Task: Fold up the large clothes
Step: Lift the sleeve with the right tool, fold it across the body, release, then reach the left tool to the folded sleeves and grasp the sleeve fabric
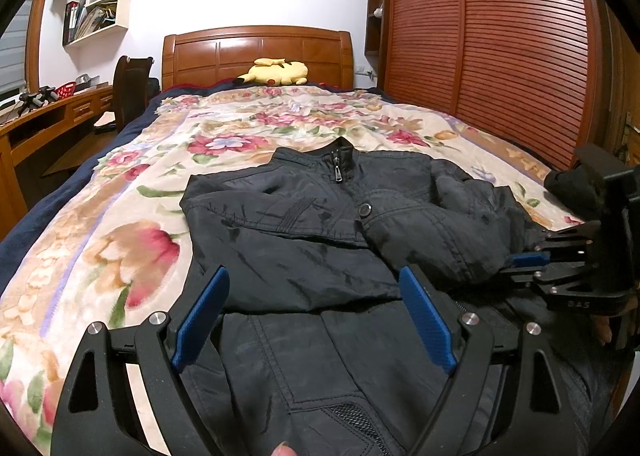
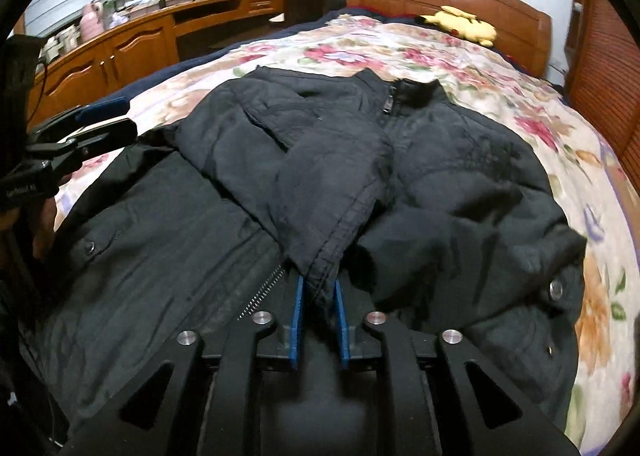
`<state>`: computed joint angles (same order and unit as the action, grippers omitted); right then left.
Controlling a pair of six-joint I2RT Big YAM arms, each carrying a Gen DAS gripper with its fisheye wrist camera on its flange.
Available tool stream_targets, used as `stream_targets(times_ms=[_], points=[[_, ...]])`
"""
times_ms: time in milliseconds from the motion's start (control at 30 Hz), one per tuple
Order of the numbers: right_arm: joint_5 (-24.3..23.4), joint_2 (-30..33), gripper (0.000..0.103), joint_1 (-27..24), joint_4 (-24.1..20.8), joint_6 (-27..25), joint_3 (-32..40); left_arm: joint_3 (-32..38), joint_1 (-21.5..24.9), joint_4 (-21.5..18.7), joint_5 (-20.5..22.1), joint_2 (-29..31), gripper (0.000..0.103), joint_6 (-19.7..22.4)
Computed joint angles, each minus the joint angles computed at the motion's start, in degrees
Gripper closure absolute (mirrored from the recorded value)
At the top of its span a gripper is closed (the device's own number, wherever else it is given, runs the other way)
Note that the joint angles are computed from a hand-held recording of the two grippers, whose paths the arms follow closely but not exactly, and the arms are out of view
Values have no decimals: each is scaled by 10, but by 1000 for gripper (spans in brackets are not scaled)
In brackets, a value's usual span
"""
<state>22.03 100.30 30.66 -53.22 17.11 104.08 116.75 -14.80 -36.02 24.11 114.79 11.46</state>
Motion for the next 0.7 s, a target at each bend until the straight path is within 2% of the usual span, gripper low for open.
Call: stream_targets(times_ms=[33,100,133,233,367,433,533,700], points=[[5,-5,76,2,9,6,-6,1,-1,-1,-1,1,16,1],[19,-23,53,11,29,19,-31,1,-1,-3,-1,2,16,3],[27,-25,50,13,25,23,-31,1,-2,-3,-2,2,16,4],[47,-38,48,21,36,19,-43,-3,-4,-2,-4,0,16,8],[98,-65,48,27,61,24,-77,-3,-5,-4,-8,0,16,11],[130,-69,48,29,65,43,-93,-4,-6,-3,-9,-1,16,12],[159,-82,48,25,51,76,-116,-5,-8,-5,-7,-3,16,17],[170,-61,48,10,9,98,-109,6,-16,-32,-8,-1,16,39]])
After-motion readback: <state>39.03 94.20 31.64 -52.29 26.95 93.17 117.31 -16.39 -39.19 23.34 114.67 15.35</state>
